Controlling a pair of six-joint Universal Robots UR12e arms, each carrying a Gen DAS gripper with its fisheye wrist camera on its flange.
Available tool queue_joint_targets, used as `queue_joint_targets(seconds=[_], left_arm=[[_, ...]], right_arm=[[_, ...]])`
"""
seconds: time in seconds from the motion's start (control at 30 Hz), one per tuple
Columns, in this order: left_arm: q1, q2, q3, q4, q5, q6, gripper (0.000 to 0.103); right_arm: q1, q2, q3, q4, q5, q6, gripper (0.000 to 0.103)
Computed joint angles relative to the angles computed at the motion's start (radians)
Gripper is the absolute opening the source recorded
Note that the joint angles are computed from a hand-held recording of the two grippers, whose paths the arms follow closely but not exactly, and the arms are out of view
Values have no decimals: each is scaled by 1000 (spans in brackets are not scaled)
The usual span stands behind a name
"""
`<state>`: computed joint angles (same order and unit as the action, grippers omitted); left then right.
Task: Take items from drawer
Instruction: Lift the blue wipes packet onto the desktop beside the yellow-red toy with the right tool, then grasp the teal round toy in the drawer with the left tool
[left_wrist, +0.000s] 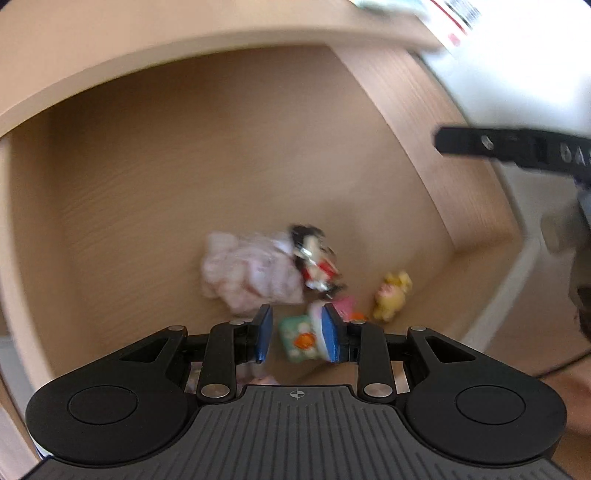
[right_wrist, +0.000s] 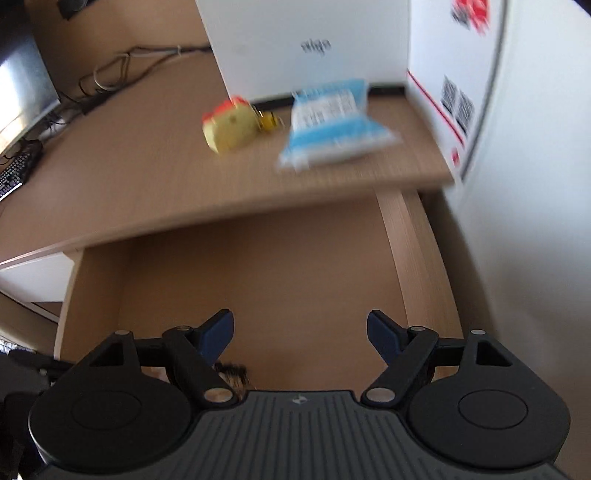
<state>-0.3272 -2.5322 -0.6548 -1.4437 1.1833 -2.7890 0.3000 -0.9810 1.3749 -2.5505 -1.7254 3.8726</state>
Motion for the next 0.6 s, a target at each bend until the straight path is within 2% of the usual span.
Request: queue_joint_targets(seconds=[0.07, 0.13, 0.2, 0.33, 0.4, 0.47, 0.53, 0.6], left_arm=[[-6, -27, 56, -82, 5, 61, 31], [-10, -71, 142, -186, 10, 77, 31], [-10, -94, 182, -230, 25, 44, 31], [-4, -106, 193, -246, 29, -60, 31], [-5, -122, 218, -261, 35, -86, 32], [-2, -132, 230, -283, 4, -109, 32], [5, -146, 250, -310, -57, -157, 35], [10, -159, 263, -314, -105, -215, 46]], right_arm=[[7, -12, 13, 22, -21, 13, 85], [10, -22, 24, 33, -24, 25, 87], [10, -24, 29, 34, -20, 31, 88], [14, -42, 64, 35, -20, 39, 90], [12, -45, 73, 37, -10, 47, 91], [11, -43, 76, 45, 2, 59, 92], [10, -42, 77, 58, 14, 69, 93], [11, -41, 80, 63, 22, 75, 93]])
